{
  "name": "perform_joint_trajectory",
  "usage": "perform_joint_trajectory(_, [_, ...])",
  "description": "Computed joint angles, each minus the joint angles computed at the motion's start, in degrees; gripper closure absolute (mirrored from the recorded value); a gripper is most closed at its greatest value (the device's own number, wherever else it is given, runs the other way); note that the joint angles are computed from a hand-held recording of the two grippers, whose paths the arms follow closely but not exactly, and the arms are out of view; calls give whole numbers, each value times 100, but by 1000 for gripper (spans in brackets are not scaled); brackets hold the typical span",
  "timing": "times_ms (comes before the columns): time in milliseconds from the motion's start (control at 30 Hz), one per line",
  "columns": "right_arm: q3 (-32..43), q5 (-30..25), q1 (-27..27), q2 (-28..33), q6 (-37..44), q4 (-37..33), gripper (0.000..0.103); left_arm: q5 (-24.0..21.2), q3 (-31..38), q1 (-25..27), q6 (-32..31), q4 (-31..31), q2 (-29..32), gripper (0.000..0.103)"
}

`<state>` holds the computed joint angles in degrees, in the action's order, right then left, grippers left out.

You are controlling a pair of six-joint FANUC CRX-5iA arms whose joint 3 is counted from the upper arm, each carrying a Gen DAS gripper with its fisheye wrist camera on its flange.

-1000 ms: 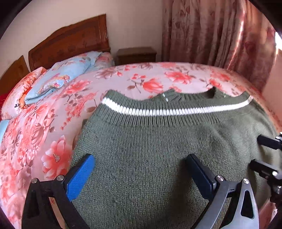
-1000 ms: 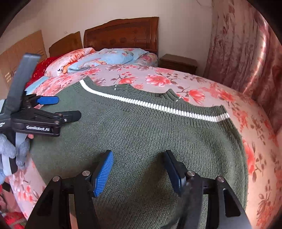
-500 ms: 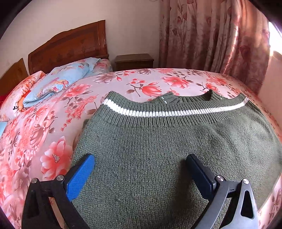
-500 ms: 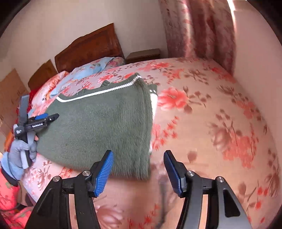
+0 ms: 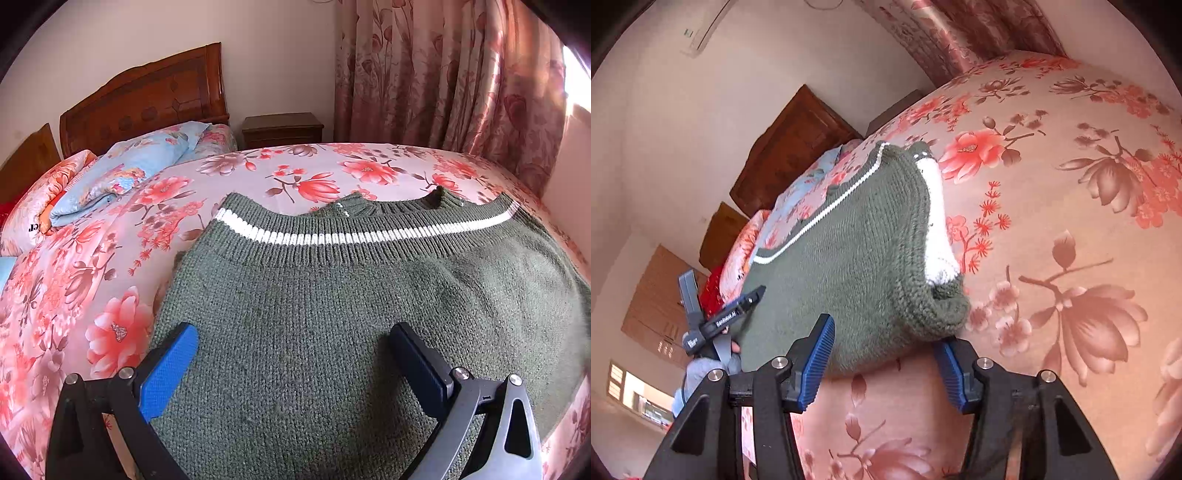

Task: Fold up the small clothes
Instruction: 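Grasp the side edge of the folded sweater with the right gripper, then lift the gripped side edge and fold it over toward the left gripper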

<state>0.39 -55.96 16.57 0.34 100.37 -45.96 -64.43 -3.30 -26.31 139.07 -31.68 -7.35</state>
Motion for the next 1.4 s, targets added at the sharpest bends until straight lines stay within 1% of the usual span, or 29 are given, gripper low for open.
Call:
perform_joint_trajectory(33, [37, 83, 25, 55, -42, -48, 48, -19, 9, -11, 13, -17, 7, 0])
perform_joint_trajectory(100, [210, 101, 186, 198, -212, 122, 48, -11, 5, -4, 2, -10, 6, 0])
perform_joint_trajectory(167, [390, 237, 434, 347, -390, 360, 48, -23, 15, -10, 10, -19, 13, 0])
perform_joint_trajectory(200, [487, 283, 494, 445, -485, 365, 48, -28, 21, -17, 16, -26, 19, 0])
perform_joint_trajectory(233, [623, 248, 460, 591, -537, 183, 48, -28, 21, -17, 16, -26, 19, 0])
perform_joint_trajectory(333, [778, 480, 379, 824, -674, -215, 57, -51, 39, -30, 49, -49, 33, 0])
perform_joint_trajectory(400, [833, 469, 255, 922, -648, -479, 74, -63, 47, -38, 82, -61, 36, 0])
perform_joint_trajectory(467, [787, 378, 78, 906, -392, -834, 77, -162, 120, -117, 118, -144, 81, 0])
perform_joint_trajectory(500, [722, 405, 63, 829, -249, -866, 77, -270, 196, -180, 182, -178, 124, 0])
perform_joint_trajectory(533, [642, 481, 110, 722, -128, -771, 77, -323, 264, -208, 270, -91, 153, 0])
perform_joint_trajectory(600, [440, 713, 251, 465, 114, -484, 77, -10, 265, -236, 300, 207, 117, 0])
perform_joint_trajectory(633, [361, 776, 288, 363, 222, -386, 77, 26, 396, -362, 234, 190, 211, 0])
perform_joint_trajectory(700, [245, 831, 316, 226, 269, -251, 77, -341, 935, -713, 15, -86, 636, 0])
perform_joint_trajectory(800, [124, 870, 309, 103, 271, -169, 77, -866, 1568, -924, -388, -165, 1317, 0])
perform_joint_trajectory(833, [64, 873, 258, 43, 332, -197, 77, -771, 1557, -935, -187, -194, 1337, 0])
perform_joint_trajectory(900, [-40, 935, 211, -61, 388, -187, 77, -514, 1376, -684, -78, 315, 1219, 0])
perform_joint_trajectory(933, [-63, 964, 223, -94, 351, -123, 77, -378, 1258, -617, -77, 469, 1122, 0])
perform_joint_trajectory(967, [-93, 991, 242, -130, 325, -63, 77, -373, 1218, -659, -76, 447, 1065, 0])
perform_joint_trajectory(1033, [-154, 1063, 261, -210, 297, 48, 77, -549, 1214, -892, 4, 202, 996, 0])
perform_joint_trajectory(1100, [-225, 1173, 289, -295, 219, 158, 77, -417, 935, -1050, 137, 239, 772, 0])
perform_joint_trajectory(1133, [-245, 1210, 293, -325, 169, 204, 77, -378, 810, -1193, 239, 216, 685, 0])
perform_joint_trajectory(1200, [-260, 1299, 367, -357, 24, 394, 77, -414, 743, -1650, 343, -144, 635, 0])
perform_joint_trajectory(1233, [-262, 1364, 434, -360, -76, 527, 77, -475, 762, -1826, 236, -193, 670, 0])
perform_joint_trajectory(1300, [-275, 1506, 596, -382, -323, 855, 77, -789, 900, -2190, 144, -524, 815, 0])
perform_joint_trajectory(1333, [-299, 1590, 681, -404, -462, 1045, 77, -862, 921, -2290, 68, -606, 838, 0])
perform_joint_trajectory(1367, [-351, 1707, 809, -443, -646, 1317, 77, -802, 861, -2287, 29, -571, 764, 0])
perform_joint_trajectory(1400, [-396, 1820, 955, -471, -835, 1637, 77, -648, 737, -2187, 25, -429, 620, 0])
